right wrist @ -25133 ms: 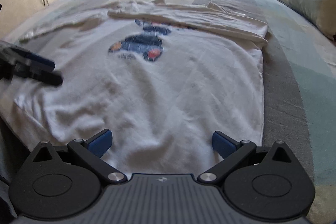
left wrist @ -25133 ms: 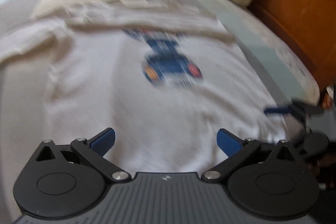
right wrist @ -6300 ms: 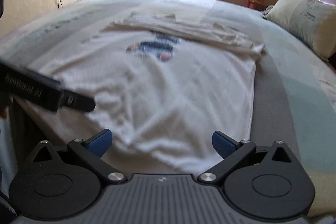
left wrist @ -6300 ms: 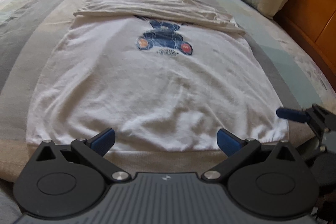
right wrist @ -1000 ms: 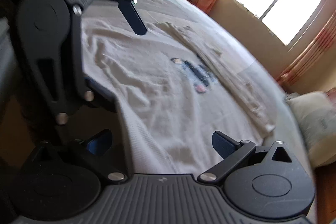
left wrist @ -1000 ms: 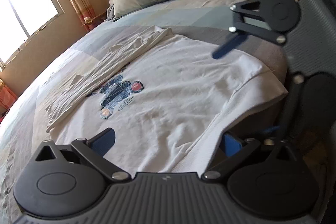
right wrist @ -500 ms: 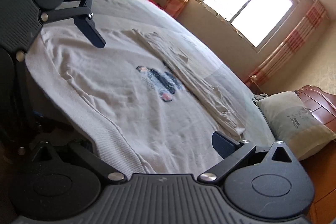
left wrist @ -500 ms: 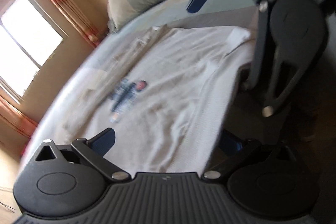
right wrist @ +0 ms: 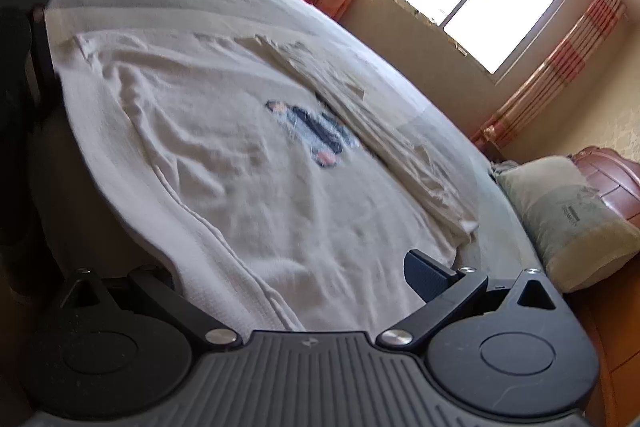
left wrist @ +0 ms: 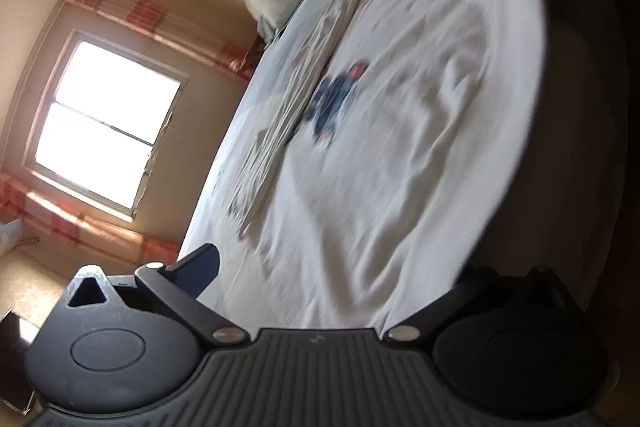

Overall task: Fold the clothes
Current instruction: 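Grasp the ribbed hem of the sweatshirt with both grippers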

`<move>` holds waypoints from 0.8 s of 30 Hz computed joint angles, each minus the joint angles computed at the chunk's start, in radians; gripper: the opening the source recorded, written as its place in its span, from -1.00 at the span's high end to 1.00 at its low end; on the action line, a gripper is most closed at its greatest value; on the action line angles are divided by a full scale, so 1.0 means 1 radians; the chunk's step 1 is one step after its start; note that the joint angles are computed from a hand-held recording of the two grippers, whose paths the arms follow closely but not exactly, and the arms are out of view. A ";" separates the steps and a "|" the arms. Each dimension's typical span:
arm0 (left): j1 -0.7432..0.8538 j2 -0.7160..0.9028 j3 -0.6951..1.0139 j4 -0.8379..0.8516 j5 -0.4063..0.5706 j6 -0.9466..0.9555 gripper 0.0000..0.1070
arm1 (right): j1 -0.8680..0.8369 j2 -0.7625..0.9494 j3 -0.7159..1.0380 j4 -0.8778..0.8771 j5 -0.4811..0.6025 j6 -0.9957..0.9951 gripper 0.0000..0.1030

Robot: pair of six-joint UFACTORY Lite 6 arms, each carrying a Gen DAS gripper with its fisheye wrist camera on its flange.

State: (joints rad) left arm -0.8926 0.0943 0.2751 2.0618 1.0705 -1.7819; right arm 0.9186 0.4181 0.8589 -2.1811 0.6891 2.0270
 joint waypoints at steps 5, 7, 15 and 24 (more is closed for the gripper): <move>0.014 0.035 0.013 0.014 0.021 -0.002 -0.91 | 0.005 0.024 0.009 -0.001 0.023 0.021 -1.00; 0.005 0.058 0.021 0.022 0.040 0.012 -0.92 | 0.023 0.039 0.018 0.032 0.060 -0.027 -1.00; 0.017 -0.008 0.013 0.025 0.040 0.062 -0.92 | 0.076 0.073 0.035 0.115 0.231 -0.178 -1.00; 0.113 -0.016 0.073 0.106 -0.003 0.090 -0.92 | 0.080 0.130 0.110 0.127 0.326 -0.305 -1.00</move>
State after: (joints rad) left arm -0.7800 0.0786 0.3482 2.1678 1.0672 -1.6919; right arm 0.9981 0.5481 0.9684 -2.0539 1.0146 1.7222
